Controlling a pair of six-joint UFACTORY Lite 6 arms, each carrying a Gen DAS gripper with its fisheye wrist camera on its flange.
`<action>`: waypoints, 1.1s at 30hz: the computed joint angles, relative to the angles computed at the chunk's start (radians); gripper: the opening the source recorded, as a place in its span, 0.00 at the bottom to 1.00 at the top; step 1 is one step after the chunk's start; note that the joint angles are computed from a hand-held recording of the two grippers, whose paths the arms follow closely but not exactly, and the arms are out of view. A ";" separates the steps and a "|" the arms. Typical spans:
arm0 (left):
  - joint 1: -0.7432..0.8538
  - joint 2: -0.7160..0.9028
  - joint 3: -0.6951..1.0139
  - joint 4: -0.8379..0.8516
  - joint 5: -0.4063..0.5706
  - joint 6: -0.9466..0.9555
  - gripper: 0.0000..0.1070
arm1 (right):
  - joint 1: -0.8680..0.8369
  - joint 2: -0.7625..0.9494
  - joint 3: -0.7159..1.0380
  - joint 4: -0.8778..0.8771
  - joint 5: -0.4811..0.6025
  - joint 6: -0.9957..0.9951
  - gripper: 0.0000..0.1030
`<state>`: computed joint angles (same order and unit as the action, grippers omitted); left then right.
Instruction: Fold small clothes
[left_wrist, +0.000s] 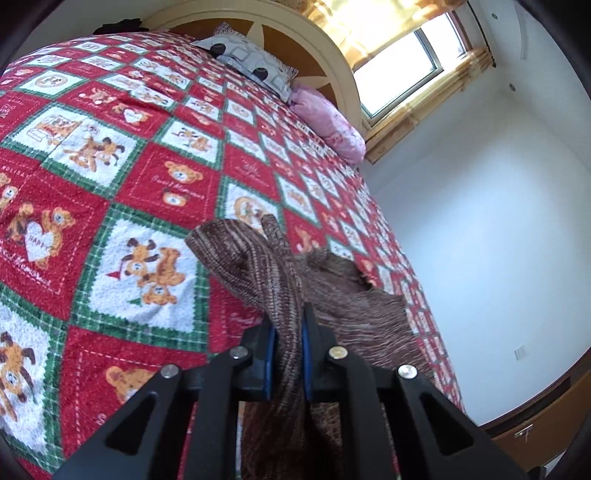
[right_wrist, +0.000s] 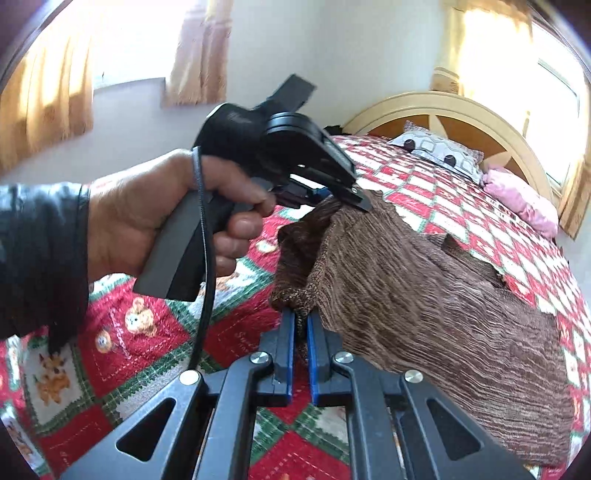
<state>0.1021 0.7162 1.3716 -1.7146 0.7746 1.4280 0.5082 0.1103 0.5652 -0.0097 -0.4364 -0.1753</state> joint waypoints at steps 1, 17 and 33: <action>-0.004 -0.005 0.003 -0.003 0.005 -0.011 0.11 | -0.017 -0.022 -0.010 -0.044 0.004 0.045 0.05; -0.139 -0.057 0.093 -0.043 -0.053 -0.124 0.11 | -0.337 -0.279 -0.124 -0.645 -0.024 0.538 0.05; -0.401 0.141 0.519 0.156 -0.214 -0.441 0.11 | -0.964 -0.268 -0.048 -1.379 -0.303 1.067 0.04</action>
<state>-0.2990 0.8569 1.8905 -1.5583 0.5601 0.9866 -0.4559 -0.1577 0.5168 -1.3886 -0.7396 0.8918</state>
